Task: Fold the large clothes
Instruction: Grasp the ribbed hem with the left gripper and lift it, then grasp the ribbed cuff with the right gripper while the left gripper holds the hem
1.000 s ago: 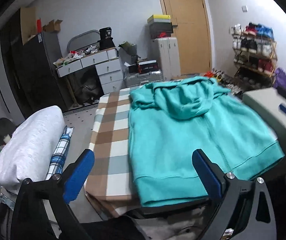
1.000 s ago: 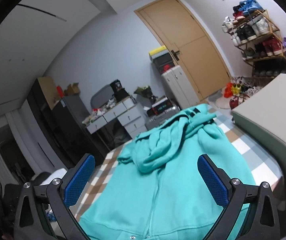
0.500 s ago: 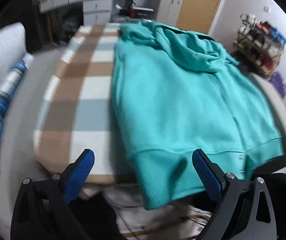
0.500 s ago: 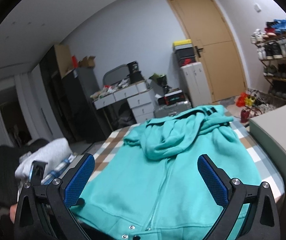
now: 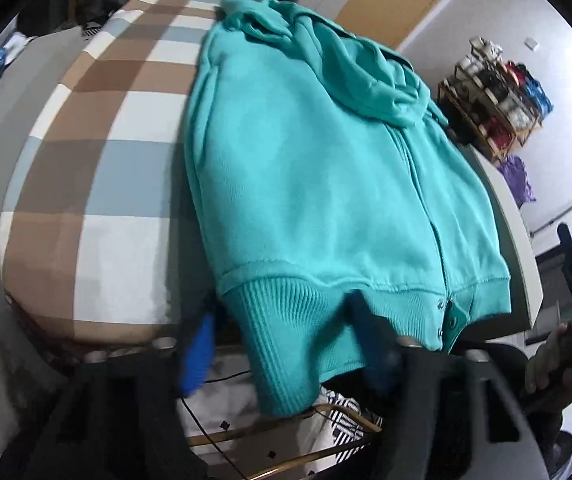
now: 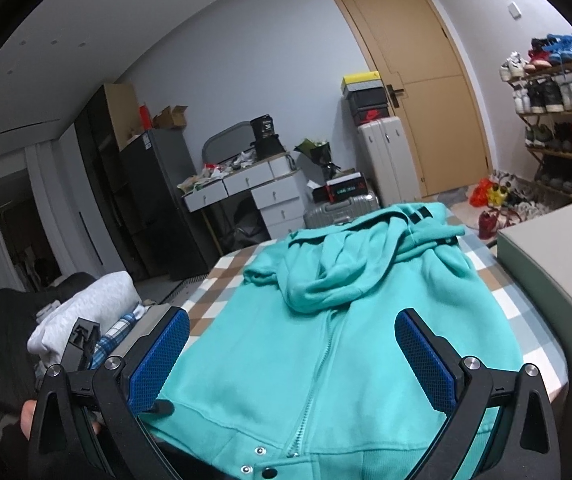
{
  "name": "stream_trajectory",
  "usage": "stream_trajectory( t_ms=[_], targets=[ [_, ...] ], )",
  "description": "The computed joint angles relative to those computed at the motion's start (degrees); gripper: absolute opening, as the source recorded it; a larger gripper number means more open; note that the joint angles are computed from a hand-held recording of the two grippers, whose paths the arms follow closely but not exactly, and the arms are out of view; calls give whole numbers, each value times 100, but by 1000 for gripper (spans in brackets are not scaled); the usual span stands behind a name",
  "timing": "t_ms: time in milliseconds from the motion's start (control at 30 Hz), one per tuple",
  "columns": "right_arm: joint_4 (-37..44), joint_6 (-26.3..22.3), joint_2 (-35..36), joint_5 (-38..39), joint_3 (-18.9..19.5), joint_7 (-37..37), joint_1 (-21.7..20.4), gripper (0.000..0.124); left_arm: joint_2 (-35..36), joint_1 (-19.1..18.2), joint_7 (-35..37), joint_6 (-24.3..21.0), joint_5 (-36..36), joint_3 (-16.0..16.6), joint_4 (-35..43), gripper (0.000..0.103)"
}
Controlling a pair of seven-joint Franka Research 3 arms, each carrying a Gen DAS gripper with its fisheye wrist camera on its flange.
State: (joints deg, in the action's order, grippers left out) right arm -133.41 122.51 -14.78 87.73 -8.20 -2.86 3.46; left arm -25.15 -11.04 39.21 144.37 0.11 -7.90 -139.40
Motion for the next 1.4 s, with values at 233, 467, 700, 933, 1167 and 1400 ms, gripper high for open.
stream_trajectory(
  t_ms=[233, 467, 700, 933, 1167, 1400],
  targets=[
    [30, -48, 26, -39, -11, 170, -22, 103, -274, 42, 201, 1131, 57, -4, -312, 18],
    [-22, -64, -39, -25, -11, 118, -9, 103, -5, -503, 914, 1769, -312, 495, -186, 23],
    [195, -362, 187, -200, -66, 495, -41, 103, -209, -351, 475, 1221, -1236, 490, -406, 70],
    [1030, -1061, 1115, -660, -149, 2474, -473, 103, 102, -319, 564, 874, -1115, 379, -82, 71],
    [1816, -832, 1649, -2627, 44, 3371, -877, 103, 93, -41, 467, 243, -342, 89, 87, 22],
    [2281, -671, 2267, -4015, 221, 4542, -952, 103, -446, -361, 688, 1675, -965, 447, -631, 12]
  ],
)
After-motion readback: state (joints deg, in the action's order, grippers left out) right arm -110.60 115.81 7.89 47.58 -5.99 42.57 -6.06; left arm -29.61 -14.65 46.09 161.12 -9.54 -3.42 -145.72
